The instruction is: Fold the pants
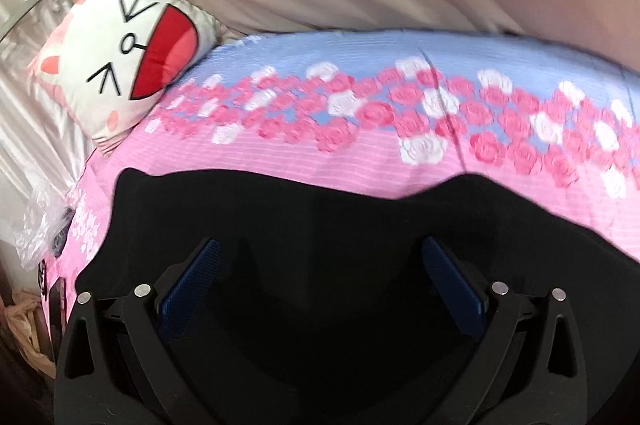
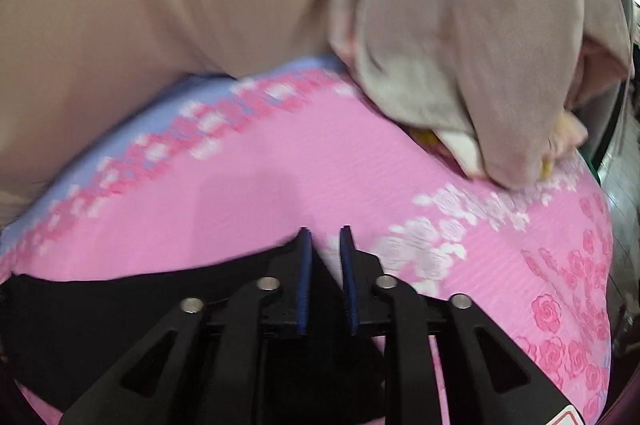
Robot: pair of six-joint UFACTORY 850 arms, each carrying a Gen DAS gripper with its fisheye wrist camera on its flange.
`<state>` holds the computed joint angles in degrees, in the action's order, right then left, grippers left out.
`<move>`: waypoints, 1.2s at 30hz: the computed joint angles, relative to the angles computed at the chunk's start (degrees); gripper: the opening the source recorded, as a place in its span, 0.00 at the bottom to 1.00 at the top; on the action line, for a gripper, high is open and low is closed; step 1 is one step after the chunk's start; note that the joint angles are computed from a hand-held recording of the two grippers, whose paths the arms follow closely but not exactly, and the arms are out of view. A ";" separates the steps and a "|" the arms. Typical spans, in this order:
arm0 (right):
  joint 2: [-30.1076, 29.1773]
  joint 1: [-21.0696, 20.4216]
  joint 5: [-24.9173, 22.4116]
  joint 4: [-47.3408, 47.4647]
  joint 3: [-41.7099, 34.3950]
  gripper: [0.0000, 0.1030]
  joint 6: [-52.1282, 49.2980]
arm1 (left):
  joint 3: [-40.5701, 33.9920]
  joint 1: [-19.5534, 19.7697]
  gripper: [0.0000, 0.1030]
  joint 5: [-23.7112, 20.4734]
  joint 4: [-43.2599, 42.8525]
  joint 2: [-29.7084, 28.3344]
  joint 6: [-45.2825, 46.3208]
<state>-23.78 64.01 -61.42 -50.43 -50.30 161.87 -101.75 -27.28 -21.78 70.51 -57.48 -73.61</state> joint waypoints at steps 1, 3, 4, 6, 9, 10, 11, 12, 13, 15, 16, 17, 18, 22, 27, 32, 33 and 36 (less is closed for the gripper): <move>-1.01 -0.22 -0.10 -2.12 -2.62 0.51 -3.09 | 1.28 0.07 0.95 0.29 3.23 1.01 -3.20; -4.53 -1.74 4.59 -10.69 -8.57 0.61 -9.56 | 4.33 0.25 0.95 1.77 9.69 3.49 -9.19; -7.08 -3.29 9.78 -14.65 -12.46 0.61 -14.04 | 5.38 0.37 0.95 2.54 11.52 4.42 -10.87; -11.91 -5.91 15.71 -15.73 -19.40 0.60 -25.42 | 7.60 0.45 0.95 4.03 15.15 6.22 -13.87; -21.68 -8.69 18.03 -12.58 -31.35 0.60 -43.41 | 10.95 0.58 0.95 5.56 21.83 8.54 -18.47; -24.23 -9.45 17.39 -10.04 -34.67 0.60 -49.40 | 11.69 0.69 0.95 5.75 23.83 9.00 -19.81; -26.68 -10.13 16.07 -8.68 -37.70 0.57 -53.42 | 12.22 0.77 0.95 5.77 25.17 9.31 -20.66; -27.10 -10.81 16.96 -8.82 -38.36 0.52 -55.04 | 12.94 0.95 0.95 5.81 27.04 9.67 -22.03; -26.29 -11.65 20.25 -10.01 -37.22 0.37 -54.26 | 13.34 1.22 0.95 5.91 27.73 9.81 -22.46; -25.12 -13.29 25.23 -12.17 -35.81 0.03 -51.08 | 13.49 1.72 0.95 5.91 27.05 9.68 -21.83; -25.07 -13.37 24.25 -12.27 -36.45 0.03 -51.82 | 13.35 1.95 0.95 5.88 26.47 9.47 -21.39; -24.68 -13.26 23.69 -13.85 -36.31 0.03 -50.33 | 12.94 2.14 0.95 5.81 25.41 9.11 -20.61; -24.50 -12.96 23.02 -15.77 -36.29 0.02 -47.79 | 11.96 2.41 0.95 5.78 22.79 8.33 -18.45; -25.64 -14.72 25.35 -17.21 -35.17 0.03 -42.75 | 8.43 2.47 0.95 4.99 13.28 5.23 -10.46; -21.63 -11.98 22.67 -22.64 -30.98 0.15 -33.05 | 8.17 2.70 0.95 6.47 4.73 4.90 -1.55; -15.82 -7.93 19.46 -20.45 -20.76 0.15 -21.59 | 9.35 3.30 0.95 3.95 13.87 5.21 -9.86; -15.21 -7.20 18.62 -17.24 -18.21 0.15 -19.70 | 7.49 3.50 0.95 2.38 11.12 3.53 -6.72; -10.53 -4.16 17.49 -16.30 -9.42 0.05 -4.25 | 3.38 4.14 0.96 0.16 12.51 -0.46 -8.05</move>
<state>-34.30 59.85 -43.93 -66.73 -59.72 157.62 -98.37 -23.14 -21.62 83.02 -57.94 -81.66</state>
